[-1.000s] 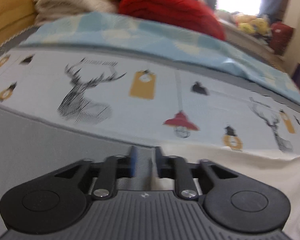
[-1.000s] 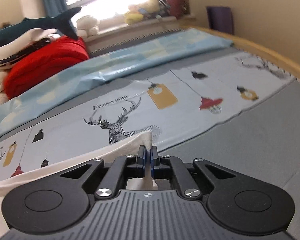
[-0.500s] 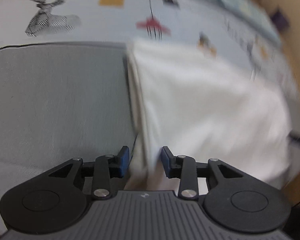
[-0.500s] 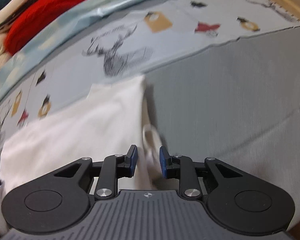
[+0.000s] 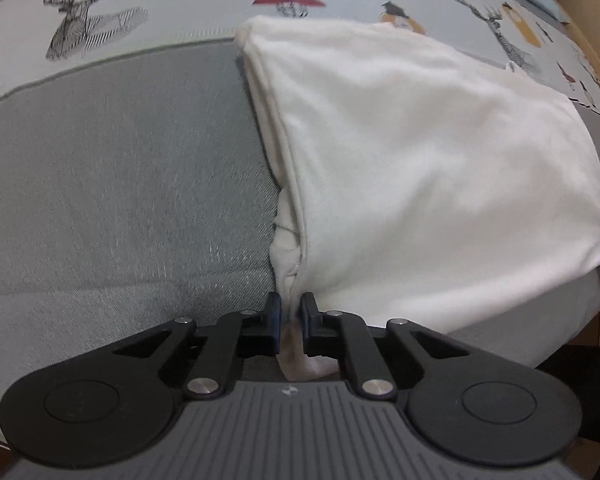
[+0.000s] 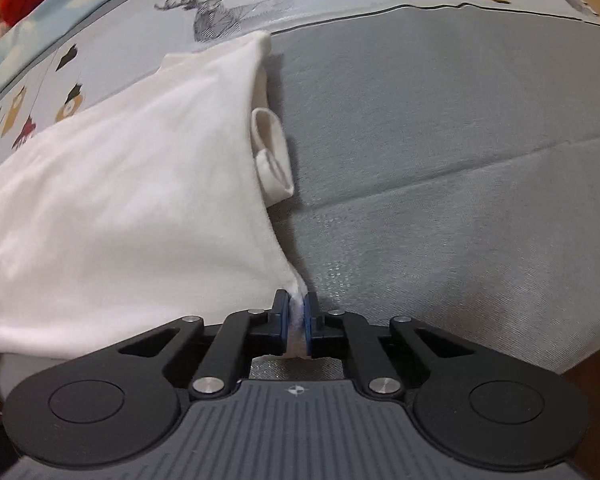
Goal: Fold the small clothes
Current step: 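Open both grippers and release the folded shirt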
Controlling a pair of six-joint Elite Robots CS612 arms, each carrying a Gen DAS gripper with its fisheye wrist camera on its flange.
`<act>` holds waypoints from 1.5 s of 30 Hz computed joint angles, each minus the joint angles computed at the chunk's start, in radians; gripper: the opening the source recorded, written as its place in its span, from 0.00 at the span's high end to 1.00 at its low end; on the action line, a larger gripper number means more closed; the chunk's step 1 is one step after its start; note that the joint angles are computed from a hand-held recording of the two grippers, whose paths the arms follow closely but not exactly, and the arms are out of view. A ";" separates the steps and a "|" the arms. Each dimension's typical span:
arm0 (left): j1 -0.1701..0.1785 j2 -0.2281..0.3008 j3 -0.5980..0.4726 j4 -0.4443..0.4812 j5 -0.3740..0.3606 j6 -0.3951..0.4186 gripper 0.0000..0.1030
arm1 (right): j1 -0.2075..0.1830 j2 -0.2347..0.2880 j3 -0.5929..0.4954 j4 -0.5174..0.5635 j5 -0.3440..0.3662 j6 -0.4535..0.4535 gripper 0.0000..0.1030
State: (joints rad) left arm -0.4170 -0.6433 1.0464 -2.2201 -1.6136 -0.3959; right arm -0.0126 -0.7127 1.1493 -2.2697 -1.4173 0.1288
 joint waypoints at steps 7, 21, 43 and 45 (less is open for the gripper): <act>0.031 -0.015 0.071 -0.274 -0.050 -0.194 0.61 | -0.001 -0.012 0.035 -0.196 -0.027 0.029 0.78; 0.037 0.070 -0.017 -0.257 -0.094 -0.184 0.72 | 0.006 0.017 -0.012 -0.228 -0.064 0.031 0.69; 0.085 -0.066 0.185 -0.319 -0.028 -0.338 0.57 | 0.033 0.017 -0.020 -0.326 0.017 0.109 0.69; 0.087 -0.048 0.165 -0.295 -0.061 -0.340 0.58 | 0.028 0.009 -0.005 -0.332 0.022 0.098 0.69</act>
State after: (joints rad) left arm -0.3304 -0.6918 1.2110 -2.5147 -1.6749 -0.7359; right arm 0.0157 -0.7037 1.1445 -2.6018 -1.3952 0.2264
